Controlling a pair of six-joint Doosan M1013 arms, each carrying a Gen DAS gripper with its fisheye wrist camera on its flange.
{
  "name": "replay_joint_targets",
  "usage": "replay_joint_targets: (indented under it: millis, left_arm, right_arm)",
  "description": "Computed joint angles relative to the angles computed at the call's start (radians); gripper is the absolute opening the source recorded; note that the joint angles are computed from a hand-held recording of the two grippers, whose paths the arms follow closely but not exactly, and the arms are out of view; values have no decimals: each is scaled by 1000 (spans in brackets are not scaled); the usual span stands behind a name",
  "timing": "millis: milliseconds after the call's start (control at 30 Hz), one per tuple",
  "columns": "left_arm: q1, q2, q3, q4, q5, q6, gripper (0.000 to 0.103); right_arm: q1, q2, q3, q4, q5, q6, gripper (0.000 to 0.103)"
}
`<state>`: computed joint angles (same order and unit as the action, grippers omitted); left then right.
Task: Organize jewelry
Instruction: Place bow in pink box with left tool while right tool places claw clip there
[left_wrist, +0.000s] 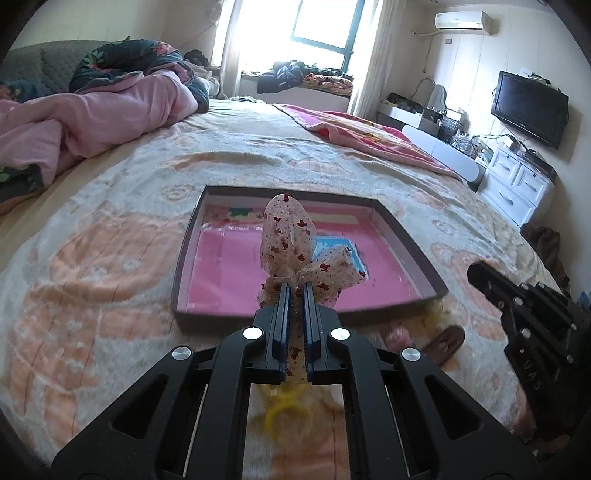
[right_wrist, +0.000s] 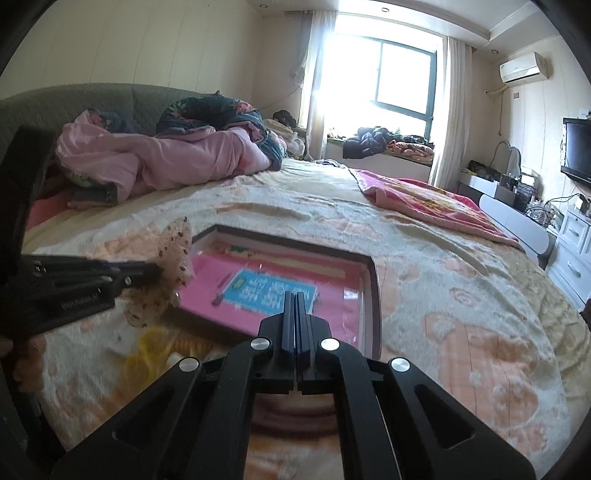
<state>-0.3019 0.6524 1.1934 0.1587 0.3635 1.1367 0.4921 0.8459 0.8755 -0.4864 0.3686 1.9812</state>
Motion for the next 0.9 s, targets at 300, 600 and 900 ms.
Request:
replay_joint_targets:
  millis: [300, 600, 900]
  left_arm:
    - [14, 41, -67, -75, 38, 64, 2]
    - [15, 86, -144, -77, 86, 77, 2]
    - [17, 99, -156, -116, 76, 98, 2]
  right_arm:
    - [-36, -1, -20, 402, 46, -388, 9]
    - [-17, -6, 34, 470, 159, -544, 31]
    - [-3, 23, 4, 427, 199, -557, 30]
